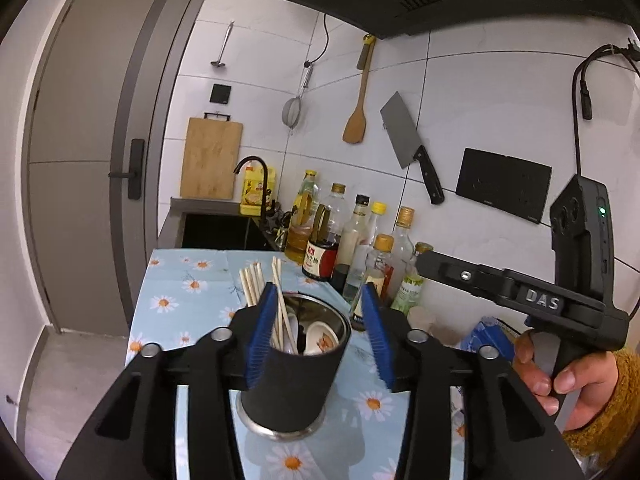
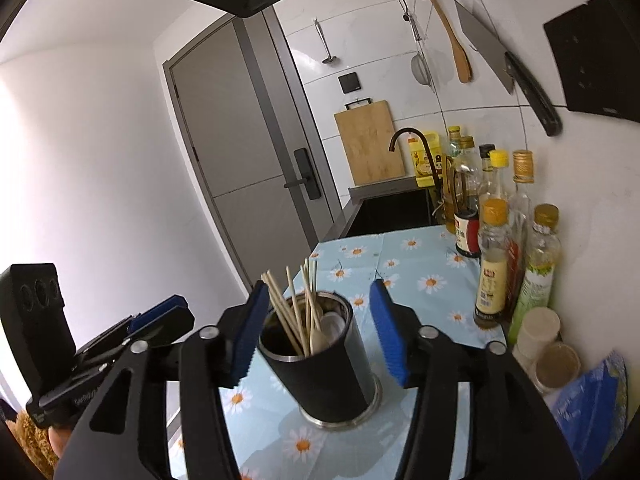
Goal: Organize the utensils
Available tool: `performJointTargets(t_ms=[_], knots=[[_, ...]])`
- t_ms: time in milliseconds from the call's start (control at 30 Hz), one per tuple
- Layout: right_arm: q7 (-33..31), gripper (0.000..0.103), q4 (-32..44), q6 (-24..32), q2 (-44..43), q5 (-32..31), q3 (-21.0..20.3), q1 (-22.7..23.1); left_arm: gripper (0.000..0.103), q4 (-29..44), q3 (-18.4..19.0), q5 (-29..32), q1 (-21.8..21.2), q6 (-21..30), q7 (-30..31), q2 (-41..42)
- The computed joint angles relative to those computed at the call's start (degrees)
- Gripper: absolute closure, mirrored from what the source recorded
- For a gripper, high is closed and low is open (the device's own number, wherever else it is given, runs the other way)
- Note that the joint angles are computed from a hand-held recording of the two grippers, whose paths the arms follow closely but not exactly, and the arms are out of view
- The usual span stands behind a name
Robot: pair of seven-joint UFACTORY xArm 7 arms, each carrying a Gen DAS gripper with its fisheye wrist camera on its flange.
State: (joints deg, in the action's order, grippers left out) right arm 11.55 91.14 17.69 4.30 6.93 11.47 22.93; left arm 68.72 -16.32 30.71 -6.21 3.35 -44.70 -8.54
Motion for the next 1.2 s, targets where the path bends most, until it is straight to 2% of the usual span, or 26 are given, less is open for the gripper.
performJointTargets(t_ms=[67, 133, 200, 300, 367, 467, 533, 600, 767, 833, 1000, 1200], knots=[[-3.44, 0.042, -2.63, 0.33, -2.37, 3.7, 0.39, -0.58, 0.049, -0.77, -1.38, 1.39, 0.81, 2.01, -2.19, -1.59], [-5.25, 0.034, -4.77, 1.2, -4.5, 6.2, 0.19, -0.69, 0.037, -1.42, -2.65, 2.73, 1.44, 4.49, -4.38, -3.09], [-9.59, 0.024, -7.46, 2.04, -7.15, 11.27, -0.37, -0.5, 0.025, -2.51, -2.96, 2.15, 0.96, 6.33, -5.74, -4.6], [-13.51, 0.011, -10.91, 2.87, -10.44, 14.35, -1.35, 0.12, 0.012, -4.33, -4.87, 3.24, 2.0, 9.27, -9.52, -7.24], [-14.24, 0.005, -13.02, 3.22, -12.29, 14.37, -1.81, 0.26, 0.007, -5.65, -5.45, 3.25, 2.17, 10.39, -11.24, -8.83], [-15.4, 0.005, -15.49, 5.06, -14.7, 15.19, -2.64, 0.74, 0.007, -6.69, -6.09, 2.16, 1.67, 13.93, -12.21, -10.82], [-14.06, 0.005, -17.47, 5.62, -16.54, 13.73, -2.37, 0.41, 0.007, -7.26, -5.2, -0.2, -0.18, 15.9, -10.57, -11.66], [-13.14, 0.005, -19.38, 5.54, -18.19, 12.59, -2.22, 0.4, 0.007, -8.44, -5.73, -0.6, -0.26, 17.59, -10.97, -13.51], [-7.14, 0.005, -24.67, 6.52, -23.29, 5.78, 0.35, -0.94, 0.007, -11.41, -5.82, -2.84, -2.1, 21.59, -7.81, -17.36], [-5.3, 0.005, -25.87, 7.49, -24.7, 3.7, 0.98, -0.83, 0.007, -12.7, -5.22, -4.93, -3.43, 22.12, -6.3, -18.64], [-0.27, 0.005, -29.29, 9.81, -28.45, 1.1, 2.19, -0.25, 0.007, -14.52, -7.03, -5.59, -3.17, 23.86, -4.69, -21.18], [4.37, 0.005, -31.47, 12.32, -31.23, -1.9, 3.59, -0.41, 0.007, -16.44, -6.76, -9.49, -5.12, 25.15, -3.0, -22.6]])
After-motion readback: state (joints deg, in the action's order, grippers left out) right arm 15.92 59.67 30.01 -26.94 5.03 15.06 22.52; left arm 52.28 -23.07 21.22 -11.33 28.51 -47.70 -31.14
